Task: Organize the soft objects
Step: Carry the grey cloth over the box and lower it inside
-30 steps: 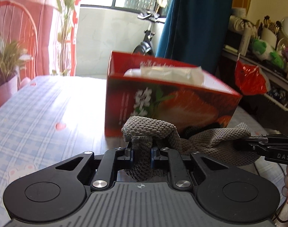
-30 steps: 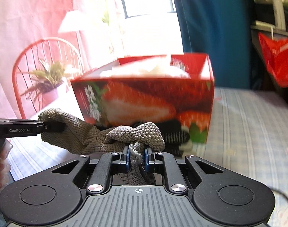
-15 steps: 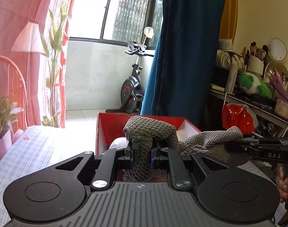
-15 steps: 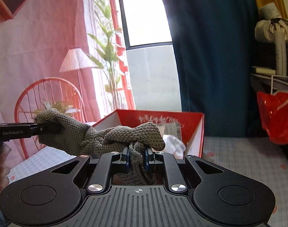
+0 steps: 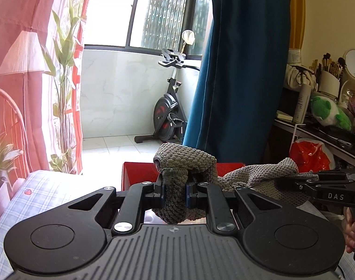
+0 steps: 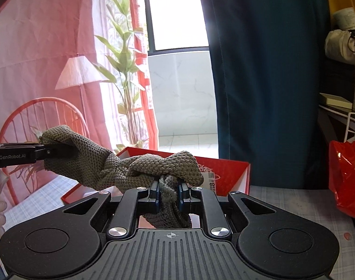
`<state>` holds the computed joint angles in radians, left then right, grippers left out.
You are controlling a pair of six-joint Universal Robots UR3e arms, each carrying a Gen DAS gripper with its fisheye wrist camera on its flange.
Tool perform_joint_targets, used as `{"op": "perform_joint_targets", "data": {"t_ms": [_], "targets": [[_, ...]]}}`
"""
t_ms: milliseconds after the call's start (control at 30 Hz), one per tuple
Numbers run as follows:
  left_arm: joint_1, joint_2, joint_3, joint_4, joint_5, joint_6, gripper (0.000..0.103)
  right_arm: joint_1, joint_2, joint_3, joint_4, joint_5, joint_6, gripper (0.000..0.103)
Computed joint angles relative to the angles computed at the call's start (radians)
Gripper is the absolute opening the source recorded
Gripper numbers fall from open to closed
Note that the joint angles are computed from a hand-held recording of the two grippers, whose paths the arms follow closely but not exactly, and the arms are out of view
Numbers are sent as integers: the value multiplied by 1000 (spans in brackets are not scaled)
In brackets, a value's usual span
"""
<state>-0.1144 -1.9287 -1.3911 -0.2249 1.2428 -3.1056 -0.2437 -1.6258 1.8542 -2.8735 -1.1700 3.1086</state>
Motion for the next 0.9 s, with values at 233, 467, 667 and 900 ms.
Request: {"op": "perform_joint_targets", "data": {"t_ms": [233, 467, 667, 900], "targets": [[-31, -147, 227, -93, 53, -3, 16, 7, 170, -189, 45, -39, -3, 13], [-47, -341, 573, -299, 75, 1, 16, 5, 329, -363, 78, -75, 9, 13], [-47, -487, 833, -460, 74, 6, 16, 8, 448, -489, 107, -101, 12, 13], [-53, -630, 1094, -673, 79, 42, 17, 28, 553, -615, 203, -121, -8, 13]]}}
